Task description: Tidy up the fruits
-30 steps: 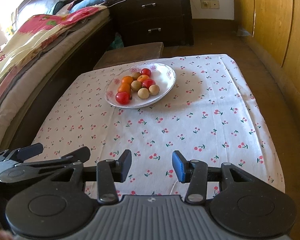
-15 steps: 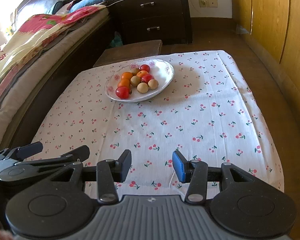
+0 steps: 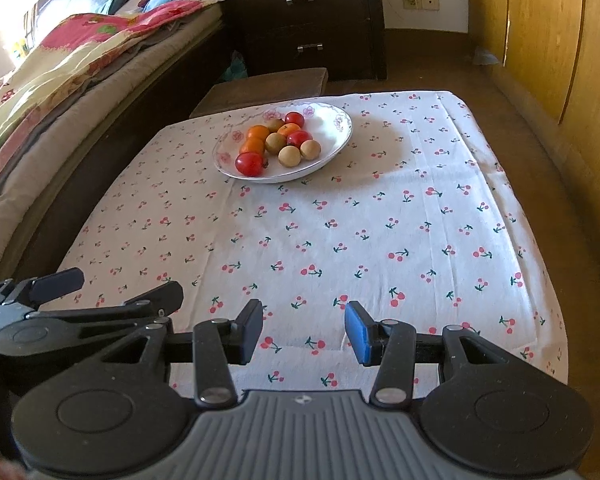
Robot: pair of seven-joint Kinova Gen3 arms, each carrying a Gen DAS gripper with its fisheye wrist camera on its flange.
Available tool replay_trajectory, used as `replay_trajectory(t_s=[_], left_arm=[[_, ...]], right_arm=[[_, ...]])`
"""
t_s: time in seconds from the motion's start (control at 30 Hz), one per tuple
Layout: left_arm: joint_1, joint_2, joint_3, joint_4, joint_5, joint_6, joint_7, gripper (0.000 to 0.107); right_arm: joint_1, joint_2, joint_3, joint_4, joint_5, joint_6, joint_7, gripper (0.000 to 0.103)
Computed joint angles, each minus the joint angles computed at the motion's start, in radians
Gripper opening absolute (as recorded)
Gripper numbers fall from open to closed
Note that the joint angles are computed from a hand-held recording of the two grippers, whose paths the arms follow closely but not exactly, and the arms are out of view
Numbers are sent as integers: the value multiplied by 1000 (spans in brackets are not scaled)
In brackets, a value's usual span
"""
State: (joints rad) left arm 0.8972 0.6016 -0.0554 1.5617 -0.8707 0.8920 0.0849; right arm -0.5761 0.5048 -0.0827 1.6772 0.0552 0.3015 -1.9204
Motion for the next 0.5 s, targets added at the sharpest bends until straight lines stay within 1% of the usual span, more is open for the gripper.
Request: replay_trajectory(t_s=[0.27, 0.5], left_arm=[[-6, -8, 13, -8, 26, 14, -24, 103], [-5, -11, 14, -3, 34, 11, -19, 103]], right_arm=[[-2, -13, 1, 21, -3, -14, -6, 46], [1, -14, -5, 23, -8, -11, -3, 46]])
